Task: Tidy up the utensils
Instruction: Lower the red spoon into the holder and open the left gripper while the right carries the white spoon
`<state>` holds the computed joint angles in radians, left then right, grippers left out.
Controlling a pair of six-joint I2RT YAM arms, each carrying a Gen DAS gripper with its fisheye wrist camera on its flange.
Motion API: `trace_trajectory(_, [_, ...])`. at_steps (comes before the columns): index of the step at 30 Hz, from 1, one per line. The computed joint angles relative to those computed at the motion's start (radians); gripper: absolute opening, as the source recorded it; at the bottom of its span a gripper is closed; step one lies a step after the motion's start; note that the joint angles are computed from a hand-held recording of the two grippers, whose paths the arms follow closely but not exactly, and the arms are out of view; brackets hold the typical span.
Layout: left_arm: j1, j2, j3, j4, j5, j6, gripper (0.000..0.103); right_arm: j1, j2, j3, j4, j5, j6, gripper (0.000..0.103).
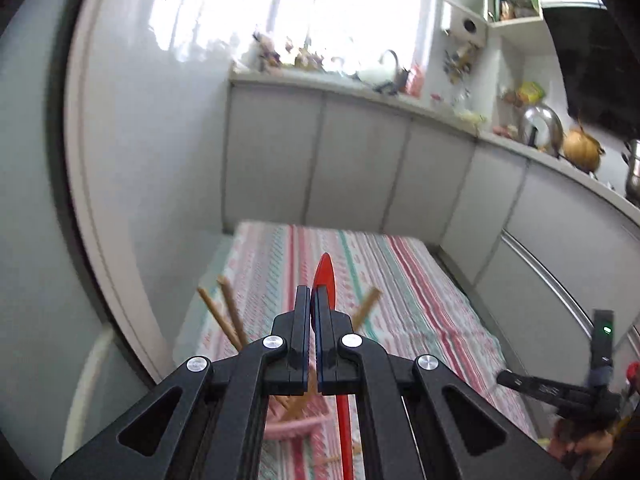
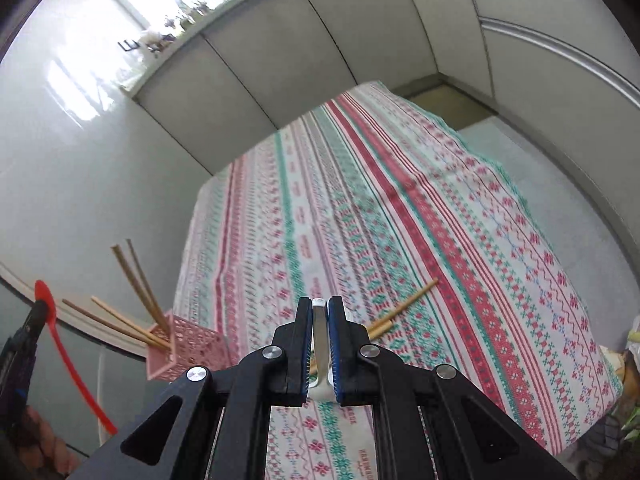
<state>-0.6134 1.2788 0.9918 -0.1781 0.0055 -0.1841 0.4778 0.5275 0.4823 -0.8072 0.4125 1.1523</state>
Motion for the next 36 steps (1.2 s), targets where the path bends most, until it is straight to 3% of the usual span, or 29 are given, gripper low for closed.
trace_trajectory(7, [-0.006, 0.103, -0.044, 0.253, -0.152, 0.039, 0.001, 0.053, 0.029, 0.057, 0.015, 0.039, -0.017, 0.008])
trace_trajectory(19, [-0.015, 0.347, -0.054, 0.590, -0.282, 0.135, 0.001, 0.023, 0.033, 0.043, 0.067, -0.011, -0.035, 0.008])
trace_trajectory(25, [-0.032, 0.422, -0.044, 0.638, -0.272, 0.176, 0.001, 0.027, 0.008, 0.040, 0.041, -0.007, -0.027, 0.008])
trace_trajectory(30, [-0.050, 0.401, -0.084, 0.638, -0.267, 0.199, 0.001, 0.026, -0.018, 0.038, 0.027, -0.005, -0.020, 0.008])
trace_trajectory(36, [-0.026, 0.395, -0.061, 0.545, -0.204, 0.167, 0.001, 0.071, -0.033, 0.044, 0.007, 0.028, 0.011, 0.008])
